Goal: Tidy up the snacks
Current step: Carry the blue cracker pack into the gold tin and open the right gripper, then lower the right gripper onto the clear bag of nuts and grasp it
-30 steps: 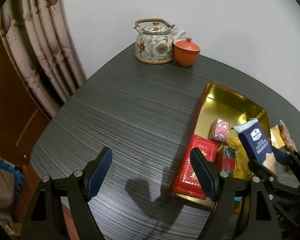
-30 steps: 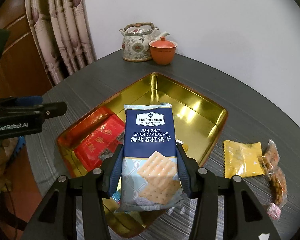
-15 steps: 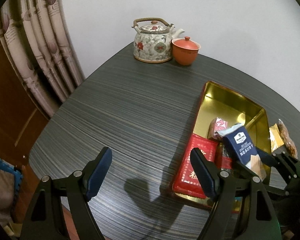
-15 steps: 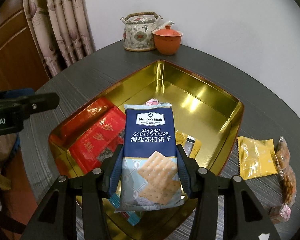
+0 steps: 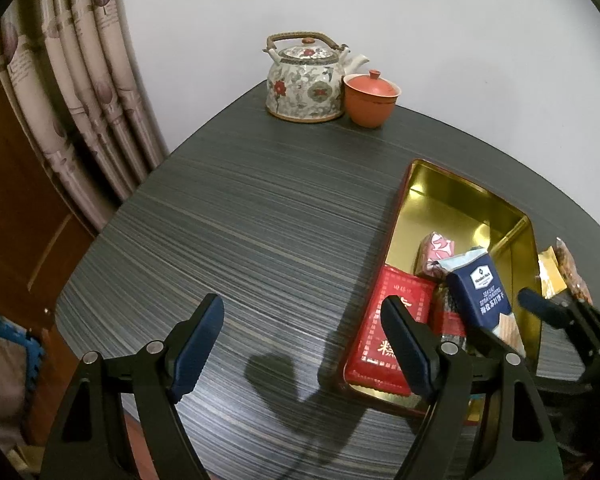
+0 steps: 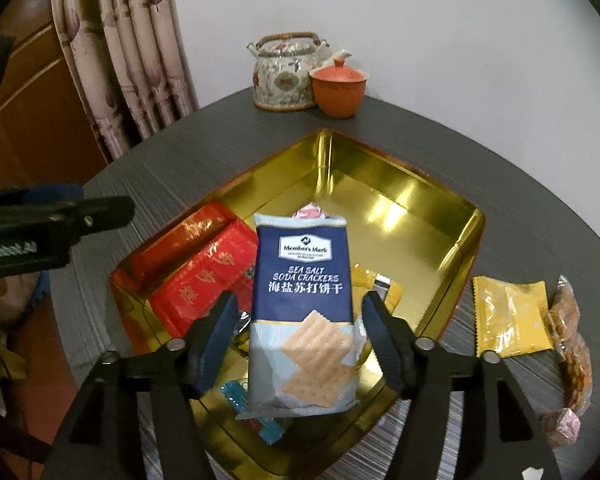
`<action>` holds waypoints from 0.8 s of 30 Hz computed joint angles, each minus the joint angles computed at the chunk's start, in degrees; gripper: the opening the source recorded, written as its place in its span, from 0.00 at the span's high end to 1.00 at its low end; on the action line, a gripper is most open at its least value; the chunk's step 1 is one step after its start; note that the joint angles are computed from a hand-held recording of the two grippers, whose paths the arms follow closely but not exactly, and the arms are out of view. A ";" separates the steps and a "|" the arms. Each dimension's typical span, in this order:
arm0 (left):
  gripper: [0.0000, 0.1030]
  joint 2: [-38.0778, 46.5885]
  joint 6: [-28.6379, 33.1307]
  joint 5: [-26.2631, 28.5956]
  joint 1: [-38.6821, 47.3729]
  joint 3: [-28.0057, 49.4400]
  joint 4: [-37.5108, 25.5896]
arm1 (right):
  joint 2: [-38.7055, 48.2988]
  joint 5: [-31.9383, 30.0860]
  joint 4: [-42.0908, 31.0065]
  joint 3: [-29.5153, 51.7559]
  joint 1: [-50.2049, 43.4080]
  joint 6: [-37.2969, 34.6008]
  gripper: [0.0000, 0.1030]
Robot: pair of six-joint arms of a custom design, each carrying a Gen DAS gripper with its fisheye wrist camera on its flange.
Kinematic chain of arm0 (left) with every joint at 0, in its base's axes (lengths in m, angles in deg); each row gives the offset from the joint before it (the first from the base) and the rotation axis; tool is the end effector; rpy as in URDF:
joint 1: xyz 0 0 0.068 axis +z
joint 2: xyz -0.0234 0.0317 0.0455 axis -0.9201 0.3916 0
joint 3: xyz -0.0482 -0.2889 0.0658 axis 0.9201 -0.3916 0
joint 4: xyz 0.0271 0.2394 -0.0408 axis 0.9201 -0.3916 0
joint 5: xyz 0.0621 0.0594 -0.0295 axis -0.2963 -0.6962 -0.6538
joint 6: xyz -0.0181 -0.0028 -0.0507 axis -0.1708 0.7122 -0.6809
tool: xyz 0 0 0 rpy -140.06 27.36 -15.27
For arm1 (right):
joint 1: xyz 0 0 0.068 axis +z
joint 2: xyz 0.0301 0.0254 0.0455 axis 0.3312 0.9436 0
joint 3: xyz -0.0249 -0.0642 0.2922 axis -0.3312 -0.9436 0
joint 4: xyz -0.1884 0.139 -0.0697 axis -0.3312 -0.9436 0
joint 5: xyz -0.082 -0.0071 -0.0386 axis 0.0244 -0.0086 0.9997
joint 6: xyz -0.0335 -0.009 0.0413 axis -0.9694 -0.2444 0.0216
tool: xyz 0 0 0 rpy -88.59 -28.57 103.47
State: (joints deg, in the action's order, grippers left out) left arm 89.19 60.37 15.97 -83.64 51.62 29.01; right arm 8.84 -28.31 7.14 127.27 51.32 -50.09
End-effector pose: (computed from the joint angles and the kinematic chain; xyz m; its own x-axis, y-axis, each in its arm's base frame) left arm 0.2874 -0.0797 0.1338 -0.8311 -0.0607 -0.5529 -0.0580 0.9981 -0.0225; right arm 0.2492 0.1519 0.1483 -0.7888 -0.2454 -0.5635 -0.3259 0.9443 0.0450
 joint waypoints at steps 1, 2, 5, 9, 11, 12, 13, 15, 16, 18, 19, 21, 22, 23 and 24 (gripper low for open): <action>0.21 0.07 0.09 -0.06 -0.01 -0.03 0.13 | -0.95 -0.20 -0.10 -0.34 -0.29 -0.26 0.37; 0.21 0.05 0.20 -0.07 0.01 -0.07 0.13 | -1.69 -0.23 -0.33 -0.53 -0.51 -0.46 0.37; 0.21 0.22 0.36 -0.33 0.00 -0.08 0.23 | -5.67 -0.98 -0.93 -2.32 -2.75 -1.94 0.37; 0.21 0.11 0.30 -0.65 -0.31 0.00 -0.09 | -11.44 -2.78 -2.63 -4.93 -8.99 -4.98 0.37; 0.21 0.21 0.42 -0.99 -0.64 0.09 -0.24 | -14.08 -3.29 -3.76 -6.31 -13.76 -8.13 0.37; 0.21 0.28 0.52 -1.19 -0.85 0.16 -0.30 | -14.91 -3.72 -4.30 -6.79 -16.60 -9.93 0.37; 0.21 0.31 0.66 -1.45 -1.14 0.14 -0.28 | -15.60 -4.13 -5.03 -7.21 -20.11 -11.99 0.37; 0.21 0.28 1.05 -2.01 -1.69 0.08 -0.18 | -15.88 -5.14 -5.96 -7.47 -26.28 -15.53 0.37; 0.21 0.33 1.24 -2.49 -2.08 0.05 -0.07 | -16.01 -5.46 -6.35 -7.52 -29.19 -17.42 0.37; 0.21 0.30 1.81 -2.66 -2.60 -0.23 0.57 | -15.25 -6.27 -6.91 -7.25 -35.75 -21.94 0.37; 0.21 0.25 2.24 -2.78 -2.81 -0.43 0.99 | -14.44 -6.75 -7.24 -6.82 -38.45 -23.67 0.37; 0.21 0.04 3.35 -3.52 -3.51 -1.03 2.17 | -12.11 -8.35 -7.77 -5.73 -44.01 -27.22 0.38; 0.21 -0.10 3.74 -3.90 -3.76 -1.24 2.57 | -10.83 -8.93 -7.89 -5.26 -46.36 -28.97 0.39; 0.21 -0.32 4.01 -4.14 -3.96 -1.45 3.01 | -10.21 -9.41 -7.99 -5.22 -47.92 -30.19 0.39; 0.21 -0.83 4.29 -3.97 -4.14 -2.03 3.96 | -9.05 -10.11 -8.31 -4.75 -49.52 -31.56 0.41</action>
